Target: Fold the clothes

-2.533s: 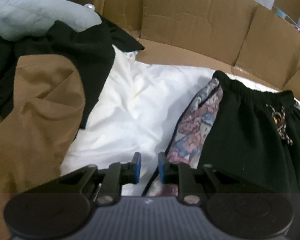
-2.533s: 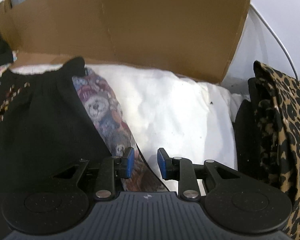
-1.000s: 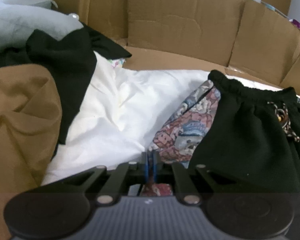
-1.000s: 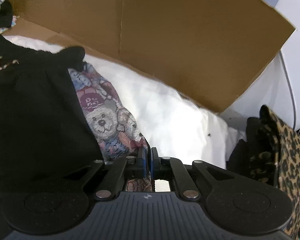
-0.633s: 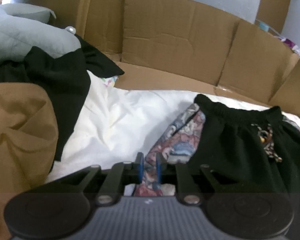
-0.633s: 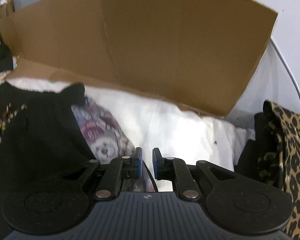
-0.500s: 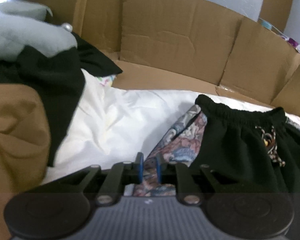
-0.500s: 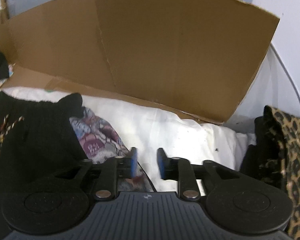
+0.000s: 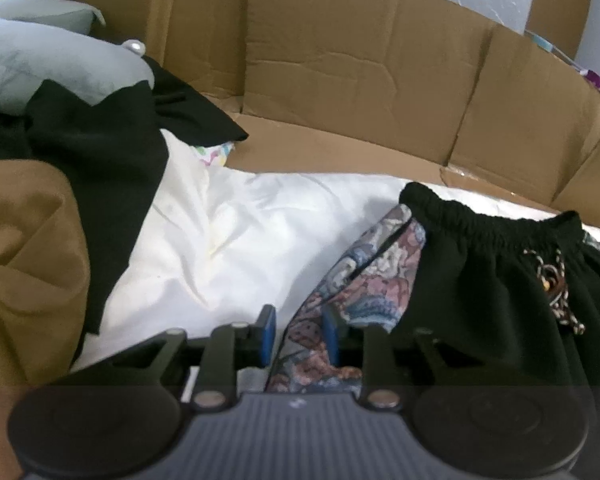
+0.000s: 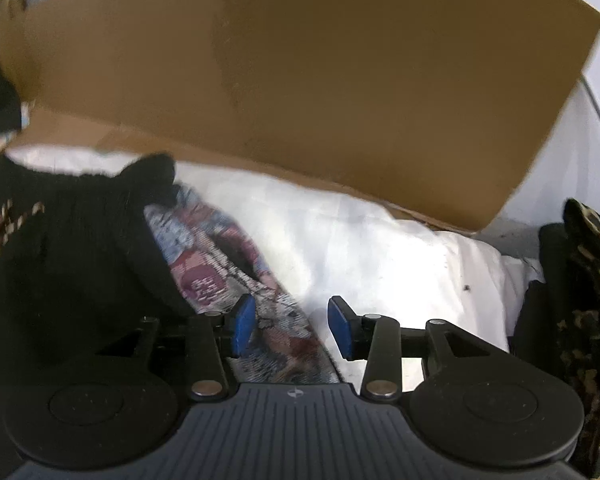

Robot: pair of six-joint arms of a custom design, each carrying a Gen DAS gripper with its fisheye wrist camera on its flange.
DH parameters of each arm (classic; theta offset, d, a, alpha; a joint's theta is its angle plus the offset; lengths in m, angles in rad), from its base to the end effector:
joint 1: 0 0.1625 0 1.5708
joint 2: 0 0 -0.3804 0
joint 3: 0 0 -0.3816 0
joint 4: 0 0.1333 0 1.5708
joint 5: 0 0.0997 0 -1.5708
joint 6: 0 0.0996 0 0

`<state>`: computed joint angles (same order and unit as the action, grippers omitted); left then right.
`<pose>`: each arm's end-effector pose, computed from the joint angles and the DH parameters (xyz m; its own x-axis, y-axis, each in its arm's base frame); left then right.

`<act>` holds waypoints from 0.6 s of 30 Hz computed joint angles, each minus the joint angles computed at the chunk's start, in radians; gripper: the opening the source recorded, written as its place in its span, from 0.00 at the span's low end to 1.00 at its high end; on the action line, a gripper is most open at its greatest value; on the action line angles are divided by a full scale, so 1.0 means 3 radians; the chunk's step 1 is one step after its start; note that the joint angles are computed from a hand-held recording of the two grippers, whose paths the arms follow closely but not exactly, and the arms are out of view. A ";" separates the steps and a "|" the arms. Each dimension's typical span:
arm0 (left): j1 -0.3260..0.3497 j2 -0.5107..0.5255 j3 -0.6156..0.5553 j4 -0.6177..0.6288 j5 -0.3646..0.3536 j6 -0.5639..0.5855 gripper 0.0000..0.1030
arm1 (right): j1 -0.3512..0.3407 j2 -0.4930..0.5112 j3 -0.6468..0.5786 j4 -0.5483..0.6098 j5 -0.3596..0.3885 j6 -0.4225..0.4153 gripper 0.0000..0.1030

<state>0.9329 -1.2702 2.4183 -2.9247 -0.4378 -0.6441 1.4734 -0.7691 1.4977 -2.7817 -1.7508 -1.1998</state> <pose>-0.0440 -0.4347 0.1569 -0.7105 -0.3892 -0.5862 0.1954 0.6912 -0.6958 0.0476 -0.6998 0.1324 -0.4324 -0.7571 0.4898 -0.8738 0.4859 -0.0203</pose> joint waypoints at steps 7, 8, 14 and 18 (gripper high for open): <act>0.0076 0.0015 -0.0039 0.0096 -0.0091 -0.0048 0.27 | -0.0022 0.0004 0.0058 -0.0025 -0.0110 -0.0093 0.43; 0.0074 0.0018 -0.0045 0.0121 -0.0091 -0.0030 0.26 | -0.0011 0.0007 0.0107 -0.0116 -0.0144 -0.0131 0.43; 0.0016 0.0003 -0.0073 0.0341 0.0000 -0.0042 0.07 | 0.0072 0.0028 0.0319 -0.0468 -0.0293 -0.0559 0.08; 0.0003 0.0084 -0.0060 0.0314 0.0138 -0.0009 0.07 | 0.0050 0.0057 0.0328 -0.0754 -0.0227 -0.0622 0.04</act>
<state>0.9337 -1.2449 2.4002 -2.8306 -0.3964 -0.6466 1.4886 -0.7521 1.5960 -3.0079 -1.8190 -1.3864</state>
